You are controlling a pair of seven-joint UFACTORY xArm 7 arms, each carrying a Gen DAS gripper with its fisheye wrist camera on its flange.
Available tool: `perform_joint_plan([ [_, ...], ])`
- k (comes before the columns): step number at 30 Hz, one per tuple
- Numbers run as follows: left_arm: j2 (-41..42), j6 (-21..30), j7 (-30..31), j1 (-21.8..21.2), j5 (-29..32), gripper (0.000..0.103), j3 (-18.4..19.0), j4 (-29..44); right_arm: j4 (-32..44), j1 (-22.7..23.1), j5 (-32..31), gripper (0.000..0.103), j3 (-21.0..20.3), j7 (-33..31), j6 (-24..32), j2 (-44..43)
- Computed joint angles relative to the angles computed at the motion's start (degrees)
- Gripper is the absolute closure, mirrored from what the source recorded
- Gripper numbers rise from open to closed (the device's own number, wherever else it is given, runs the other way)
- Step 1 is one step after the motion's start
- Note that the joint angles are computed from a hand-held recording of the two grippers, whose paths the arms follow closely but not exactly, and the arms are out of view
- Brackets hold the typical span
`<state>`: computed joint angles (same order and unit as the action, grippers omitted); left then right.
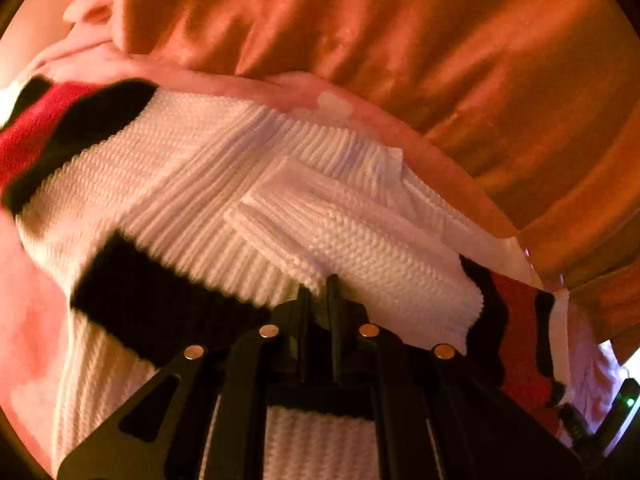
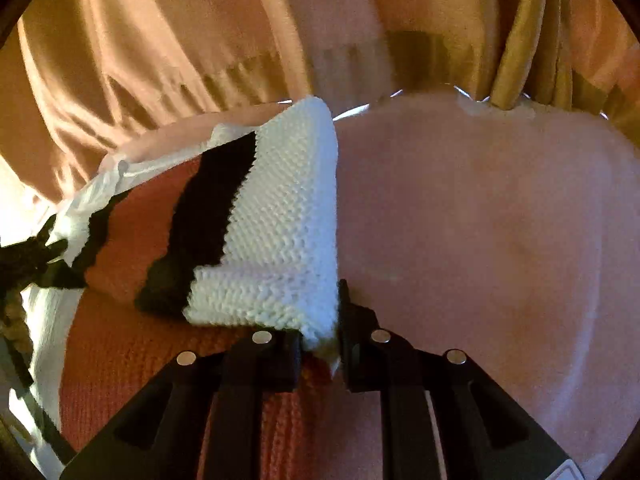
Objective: Fold small clothes
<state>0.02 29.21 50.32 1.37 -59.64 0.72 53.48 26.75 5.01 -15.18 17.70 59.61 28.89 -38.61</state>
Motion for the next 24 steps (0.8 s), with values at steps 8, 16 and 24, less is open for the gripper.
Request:
perform_joint_plan([
  [8, -2.65, 5.92, -2.09, 1.47, 1.85, 0.091, 1.56, 1.77, 0.76, 2.81, 1.47, 0.074, 2.91, 1.85, 10.37, -11.57],
  [16, 0.91, 1.92, -13.24, -0.21, 8.7, 0.047, 0.57, 5.04, 9.09, -1.09, -2.52, 0.08, 3.47, -1.07, 3.13, 4.26],
  [24, -1.61, -1.4, -4.48, 1.49, 4.46, 0.058, 1.3, 2.7, 8.8, 0.97, -5.05, 0.085, 2.13, 4.32, 3.26, 7.78],
])
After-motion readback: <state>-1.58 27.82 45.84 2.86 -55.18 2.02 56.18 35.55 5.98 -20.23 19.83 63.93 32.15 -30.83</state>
